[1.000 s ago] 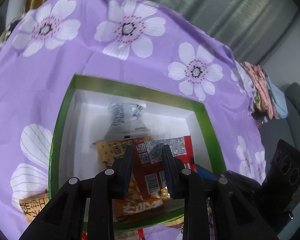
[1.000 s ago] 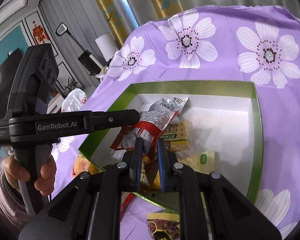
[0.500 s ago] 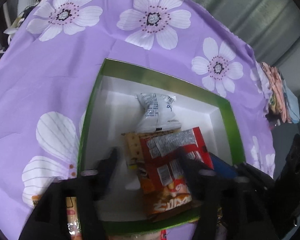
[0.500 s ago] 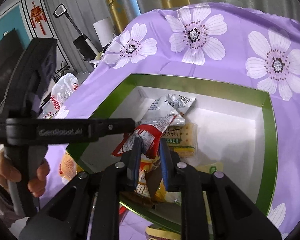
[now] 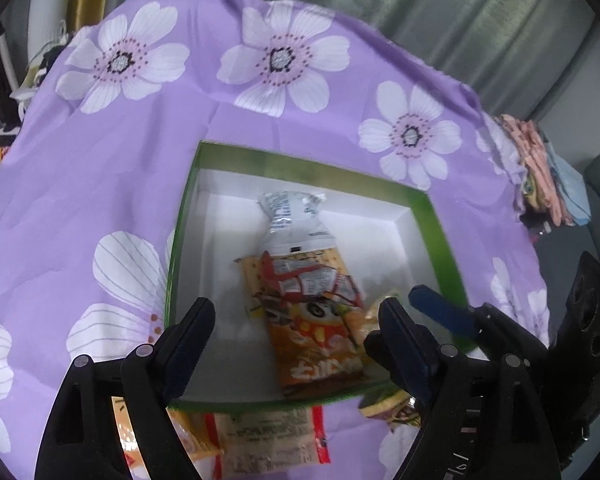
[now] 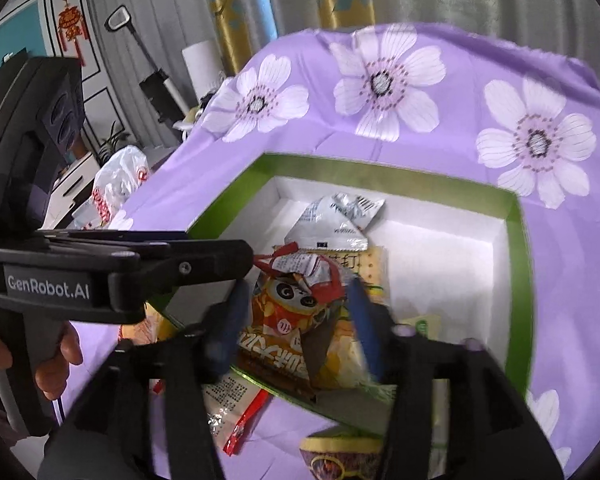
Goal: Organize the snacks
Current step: 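Open the left gripper and withdraw it from the box, then move the left gripper to the white pack with red ends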
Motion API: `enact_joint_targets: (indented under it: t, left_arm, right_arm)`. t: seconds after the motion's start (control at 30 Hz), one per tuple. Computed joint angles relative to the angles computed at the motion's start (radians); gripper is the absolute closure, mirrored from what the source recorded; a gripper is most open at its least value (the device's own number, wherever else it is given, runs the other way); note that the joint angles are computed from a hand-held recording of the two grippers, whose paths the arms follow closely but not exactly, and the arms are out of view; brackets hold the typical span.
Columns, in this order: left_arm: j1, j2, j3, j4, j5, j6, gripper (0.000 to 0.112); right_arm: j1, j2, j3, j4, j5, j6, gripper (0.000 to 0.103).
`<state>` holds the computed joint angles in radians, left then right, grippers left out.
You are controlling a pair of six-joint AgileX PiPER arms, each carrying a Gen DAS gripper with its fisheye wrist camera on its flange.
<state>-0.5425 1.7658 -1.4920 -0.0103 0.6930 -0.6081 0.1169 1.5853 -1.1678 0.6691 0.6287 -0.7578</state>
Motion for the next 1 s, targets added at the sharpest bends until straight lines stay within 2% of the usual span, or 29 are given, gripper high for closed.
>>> enact_joint_targets:
  t: [0.13,0.27,0.37,0.57,0.8,1.0]
  left_arm:
    - [-0.029,-0.062,0.061,0.015,-0.039,-0.037,0.016]
    - [-0.038,-0.140,0.175,-0.045,-0.115,-0.037,0.015]
    - [-0.061,-0.206,0.252,-0.003,-0.149,-0.103,0.015]
    - [-0.132,-0.339,0.363,0.190,-0.130,-0.298,0.015]
    - [-0.156,-0.430,0.493,0.209,-0.152,-0.355,0.015]
    - [-0.202,-0.423,0.577,0.216,-0.188,-0.423,0.015]
  right_arm:
    - [-0.025,-0.087,0.065,0.013,-0.008,-0.004,0.033]
    - [-0.071,-0.172,0.136,0.061,0.011,-0.029,0.031]
    - [-0.110,-0.240,0.198,0.057,0.043,-0.023,0.031]
    - [-0.178,-0.347,0.305,0.013,0.103,-0.005,0.031]
    - [-0.198,-0.418,0.398,0.021,0.151,-0.028,0.031]
    - [-0.150,-0.425,0.450,0.026,0.151,-0.030,0.031]
